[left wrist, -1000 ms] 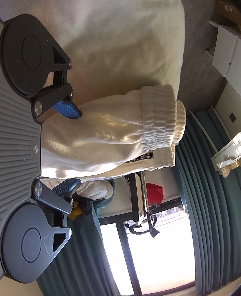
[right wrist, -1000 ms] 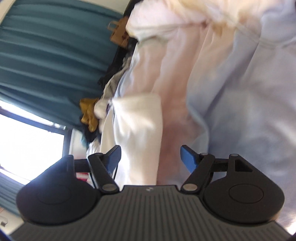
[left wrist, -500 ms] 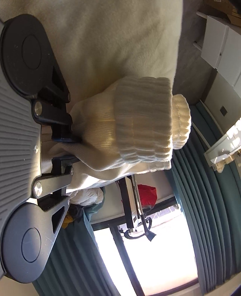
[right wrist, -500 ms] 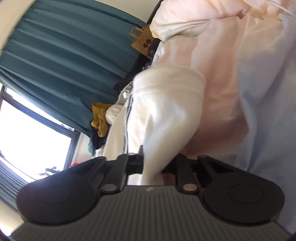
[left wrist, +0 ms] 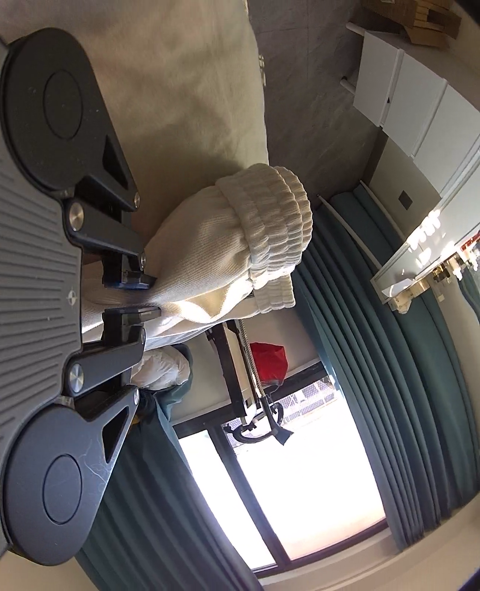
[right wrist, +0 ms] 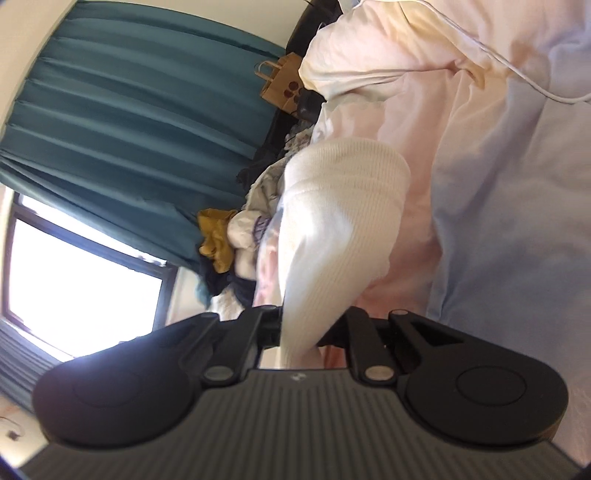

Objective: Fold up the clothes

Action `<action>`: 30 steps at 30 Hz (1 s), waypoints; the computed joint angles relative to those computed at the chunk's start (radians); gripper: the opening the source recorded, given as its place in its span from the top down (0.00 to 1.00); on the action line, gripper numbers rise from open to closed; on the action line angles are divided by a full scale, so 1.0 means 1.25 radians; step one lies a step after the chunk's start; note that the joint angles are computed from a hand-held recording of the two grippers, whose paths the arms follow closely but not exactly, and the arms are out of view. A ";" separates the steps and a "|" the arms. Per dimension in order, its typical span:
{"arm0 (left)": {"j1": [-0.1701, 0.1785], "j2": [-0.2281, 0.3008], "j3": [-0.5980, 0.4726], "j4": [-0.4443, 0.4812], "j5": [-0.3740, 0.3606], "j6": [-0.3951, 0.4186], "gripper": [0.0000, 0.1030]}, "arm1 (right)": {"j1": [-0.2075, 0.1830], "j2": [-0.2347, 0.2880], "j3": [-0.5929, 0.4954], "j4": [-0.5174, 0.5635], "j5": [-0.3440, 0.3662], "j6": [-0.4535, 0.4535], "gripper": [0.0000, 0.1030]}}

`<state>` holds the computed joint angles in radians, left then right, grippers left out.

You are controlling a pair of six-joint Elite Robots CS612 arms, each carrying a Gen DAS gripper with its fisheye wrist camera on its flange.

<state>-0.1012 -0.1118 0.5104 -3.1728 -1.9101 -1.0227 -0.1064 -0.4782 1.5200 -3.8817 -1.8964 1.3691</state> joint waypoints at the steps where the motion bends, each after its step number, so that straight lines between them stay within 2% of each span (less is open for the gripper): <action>1: 0.004 -0.023 0.048 -0.019 -0.003 -0.014 0.91 | 0.001 -0.011 0.019 -0.006 0.007 -0.009 0.90; 3: 0.012 -0.069 0.143 -0.059 -0.010 -0.044 0.91 | 0.003 -0.026 0.053 -0.024 0.014 0.012 0.89; 6: 0.021 -0.124 0.259 -0.100 -0.017 -0.076 0.91 | 0.014 -0.038 0.101 -0.061 -0.003 0.094 0.89; 9: 0.034 -0.161 0.338 -0.119 -0.047 -0.098 0.91 | 0.023 -0.056 0.150 -0.060 -0.013 0.151 0.90; 13: 0.040 -0.190 0.386 -0.087 -0.051 -0.033 0.90 | 0.026 -0.068 0.186 -0.054 -0.005 0.195 0.90; 16: 0.041 -0.180 0.366 -0.067 -0.076 -0.041 0.86 | 0.019 -0.070 0.193 -0.009 0.012 0.200 0.89; 18: 0.040 -0.182 0.357 -0.023 -0.077 -0.013 0.83 | 0.007 -0.075 0.197 0.039 0.053 0.175 0.89; 20: 0.042 -0.195 0.376 -0.011 -0.080 0.008 0.73 | -0.004 -0.077 0.205 0.065 0.090 0.158 0.89; 21: 0.043 -0.202 0.387 -0.009 -0.084 0.017 0.60 | -0.009 -0.077 0.209 0.079 0.108 0.149 0.89; 26: 0.040 -0.251 0.476 -0.091 -0.055 0.068 0.18 | -0.022 -0.051 0.215 0.004 0.162 0.207 0.87; 29: 0.030 -0.285 0.527 -0.108 -0.045 0.157 0.06 | -0.025 -0.039 0.216 -0.027 0.176 0.267 0.83; 30: 0.026 -0.296 0.541 -0.103 -0.041 0.194 0.05 | -0.025 -0.035 0.215 -0.033 0.178 0.283 0.81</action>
